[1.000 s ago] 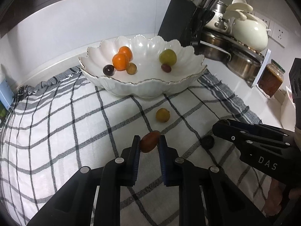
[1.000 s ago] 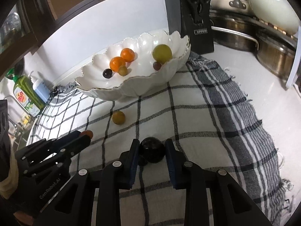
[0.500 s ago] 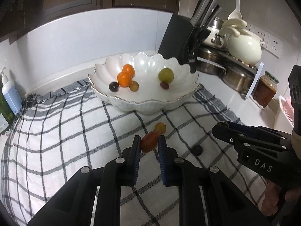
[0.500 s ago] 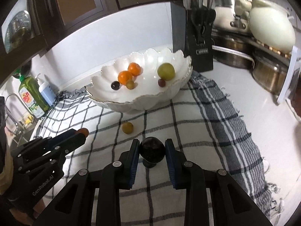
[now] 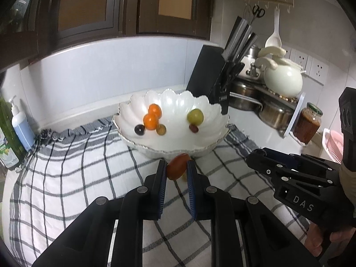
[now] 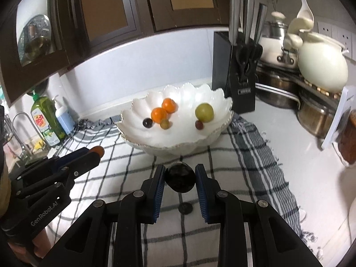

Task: Organize fruits
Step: 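Lift and carry the date with the left tool while the right tool carries the plum to the bowl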

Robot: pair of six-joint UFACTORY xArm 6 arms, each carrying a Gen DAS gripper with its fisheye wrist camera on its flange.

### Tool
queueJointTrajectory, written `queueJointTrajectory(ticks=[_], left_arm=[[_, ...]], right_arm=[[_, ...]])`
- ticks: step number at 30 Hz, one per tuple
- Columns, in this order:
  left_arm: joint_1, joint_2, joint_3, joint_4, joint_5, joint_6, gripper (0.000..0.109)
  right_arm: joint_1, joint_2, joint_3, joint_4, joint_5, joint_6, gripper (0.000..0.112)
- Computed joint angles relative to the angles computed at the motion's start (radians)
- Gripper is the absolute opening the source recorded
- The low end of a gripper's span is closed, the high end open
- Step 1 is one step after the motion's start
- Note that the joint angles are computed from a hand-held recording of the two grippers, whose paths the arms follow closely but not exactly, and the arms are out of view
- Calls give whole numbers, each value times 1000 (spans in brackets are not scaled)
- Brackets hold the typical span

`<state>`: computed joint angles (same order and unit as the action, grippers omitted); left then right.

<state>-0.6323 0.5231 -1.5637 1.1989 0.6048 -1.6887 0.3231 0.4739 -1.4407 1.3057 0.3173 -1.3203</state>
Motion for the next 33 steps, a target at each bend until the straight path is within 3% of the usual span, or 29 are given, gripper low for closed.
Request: queueJointTrajectory(ticks=[8,18,26,33], left_arm=[[4,-26,-12,64,38,-32,19],[29,-8,-71,70,59,14,19],[79,59,-175,-15,-5,122,19],[126,166,-310,-190,-35,305,19]], right_arm=[[14,-6,-43,74,-20,-82,29],[18,78,-182,-18,-11,9,29],[21,178,-328,-186,5,167,29],[15,318,-515,-448,44,408,29]])
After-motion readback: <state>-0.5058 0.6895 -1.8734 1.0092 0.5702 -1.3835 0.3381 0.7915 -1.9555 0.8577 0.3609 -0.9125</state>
